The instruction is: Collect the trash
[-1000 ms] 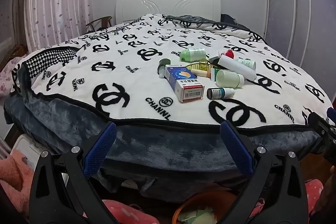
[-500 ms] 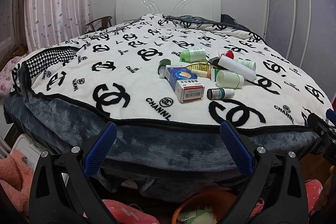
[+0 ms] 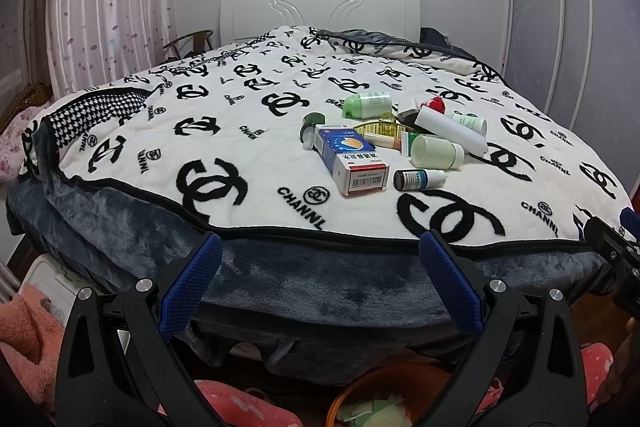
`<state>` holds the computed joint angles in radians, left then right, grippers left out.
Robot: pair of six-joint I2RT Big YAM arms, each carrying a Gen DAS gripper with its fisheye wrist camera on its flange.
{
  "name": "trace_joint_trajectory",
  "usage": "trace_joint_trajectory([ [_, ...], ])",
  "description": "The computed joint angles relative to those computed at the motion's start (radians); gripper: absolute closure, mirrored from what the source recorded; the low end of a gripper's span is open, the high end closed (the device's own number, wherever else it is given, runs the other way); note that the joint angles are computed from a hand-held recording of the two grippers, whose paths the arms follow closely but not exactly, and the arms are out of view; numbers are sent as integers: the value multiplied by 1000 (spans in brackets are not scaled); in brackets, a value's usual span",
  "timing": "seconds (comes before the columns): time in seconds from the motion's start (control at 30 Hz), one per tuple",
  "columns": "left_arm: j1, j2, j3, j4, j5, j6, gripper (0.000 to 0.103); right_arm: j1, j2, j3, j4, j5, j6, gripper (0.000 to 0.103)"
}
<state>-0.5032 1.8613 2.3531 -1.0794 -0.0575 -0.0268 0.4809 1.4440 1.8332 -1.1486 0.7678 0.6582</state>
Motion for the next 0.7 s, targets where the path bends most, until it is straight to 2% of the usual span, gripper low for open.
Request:
trace_joint_trajectory([
  [0.7,-9,-11,-20,1,6,-13,7,3,8,12,-3,0,3,5],
])
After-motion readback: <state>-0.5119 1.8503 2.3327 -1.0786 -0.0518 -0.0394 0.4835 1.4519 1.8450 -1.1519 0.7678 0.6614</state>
